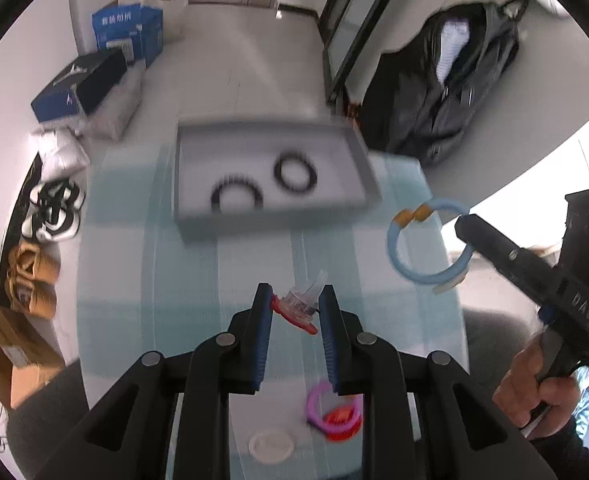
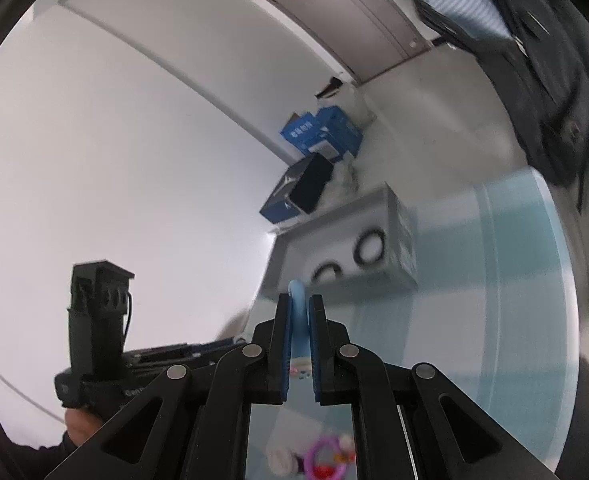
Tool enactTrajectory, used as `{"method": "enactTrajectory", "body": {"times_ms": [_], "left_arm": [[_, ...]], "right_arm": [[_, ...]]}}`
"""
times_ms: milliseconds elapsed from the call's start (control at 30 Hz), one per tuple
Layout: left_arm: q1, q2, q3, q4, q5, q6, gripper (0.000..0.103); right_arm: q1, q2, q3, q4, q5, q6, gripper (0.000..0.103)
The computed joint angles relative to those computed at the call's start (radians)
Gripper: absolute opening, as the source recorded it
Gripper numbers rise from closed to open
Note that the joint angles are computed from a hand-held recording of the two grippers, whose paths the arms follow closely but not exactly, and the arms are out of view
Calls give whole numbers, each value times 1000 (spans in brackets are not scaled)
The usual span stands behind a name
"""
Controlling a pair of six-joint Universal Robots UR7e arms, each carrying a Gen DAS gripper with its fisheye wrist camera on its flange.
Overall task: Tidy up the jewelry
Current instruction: 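Carry the red clip and blue ring into the grey box with both grippers, then open both grippers inside the grey box and withdraw toward the remaining items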
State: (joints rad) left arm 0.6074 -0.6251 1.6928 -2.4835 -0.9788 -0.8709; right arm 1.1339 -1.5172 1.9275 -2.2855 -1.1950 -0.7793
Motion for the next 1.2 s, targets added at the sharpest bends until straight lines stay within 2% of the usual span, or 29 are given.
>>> {"method": "enactTrajectory", "body": {"times_ms": [167, 333, 400, 767, 867, 967, 1033, 1100, 1167, 1200], "left_arm": [[43, 37, -95, -24, 16, 74, 18], [110, 80, -138, -96, -44, 121, 18], [123, 85, -146, -86, -56, 121, 18], [178, 139, -218, -59, -98, 166, 19], [194, 145, -234, -31, -129, 148, 19], [185, 144, -235, -16, -95, 155, 20], [179, 137, -220, -44, -94, 184, 26], [168, 118, -187, -95, -91, 199, 55], [156, 100, -148, -157, -73, 202, 75], [151, 96, -143, -159, -63, 199, 76]], "right_arm": [[77, 77, -67, -40, -33, 34, 8], [136, 160, -123, -87, -92, 70, 8], [149, 195, -146, -101, -120, 93, 7], [174, 326, -236, -123, -244, 124, 8], [171, 345, -262, -80, -244, 134, 10], [173, 355, -280, -54, -235, 114, 13], [172, 350, -280, -48, -229, 102, 24], [168, 332, -263, -65, -223, 105, 36], [160, 310, -250, -73, -210, 109, 43], [157, 301, -244, -75, -207, 109, 47]]}}
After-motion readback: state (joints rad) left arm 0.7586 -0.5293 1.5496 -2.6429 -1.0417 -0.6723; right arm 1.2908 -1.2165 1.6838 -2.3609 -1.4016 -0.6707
